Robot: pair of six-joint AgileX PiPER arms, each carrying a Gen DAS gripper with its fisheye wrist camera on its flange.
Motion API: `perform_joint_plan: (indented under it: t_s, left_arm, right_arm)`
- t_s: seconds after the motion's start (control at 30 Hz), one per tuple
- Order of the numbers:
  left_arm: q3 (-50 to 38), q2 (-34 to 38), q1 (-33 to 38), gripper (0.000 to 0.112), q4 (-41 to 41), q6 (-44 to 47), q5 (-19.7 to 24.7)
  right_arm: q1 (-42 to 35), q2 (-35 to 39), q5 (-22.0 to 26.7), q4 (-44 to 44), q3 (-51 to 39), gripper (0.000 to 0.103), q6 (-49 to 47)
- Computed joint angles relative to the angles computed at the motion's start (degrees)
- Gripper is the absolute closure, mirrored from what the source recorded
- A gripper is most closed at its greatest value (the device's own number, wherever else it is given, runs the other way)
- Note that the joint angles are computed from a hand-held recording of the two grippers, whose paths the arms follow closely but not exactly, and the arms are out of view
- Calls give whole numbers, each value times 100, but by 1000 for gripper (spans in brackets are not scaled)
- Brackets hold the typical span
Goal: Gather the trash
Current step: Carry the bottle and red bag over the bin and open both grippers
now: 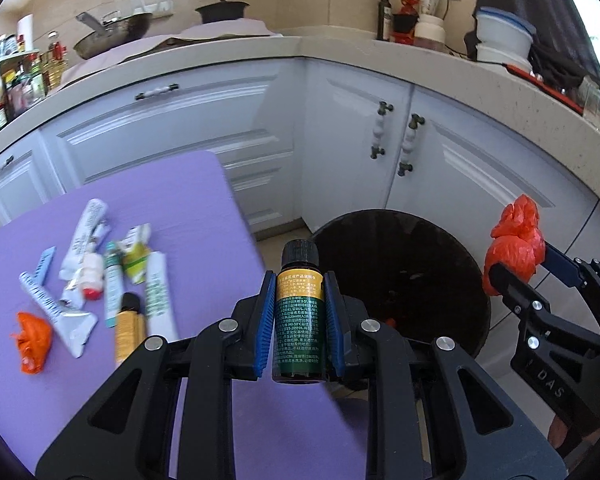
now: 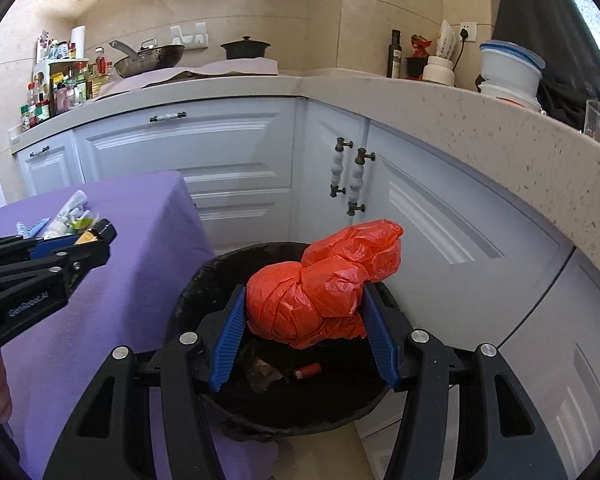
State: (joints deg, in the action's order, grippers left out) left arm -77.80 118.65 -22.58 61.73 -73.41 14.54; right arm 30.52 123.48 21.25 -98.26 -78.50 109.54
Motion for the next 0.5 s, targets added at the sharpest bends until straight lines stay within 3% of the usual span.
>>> perform_joint_plan:
  t_s: [0.43, 0.5]
  left_arm:
    - [-2094, 1284, -194, 89, -2479, 2576, 912]
    - [-2361, 1456, -199, 89, -2677, 2788, 1052]
  right_arm:
    - [-447, 435, -460, 400, -578, 46, -573]
    - [-501, 521, -549, 663, -720, 39, -887]
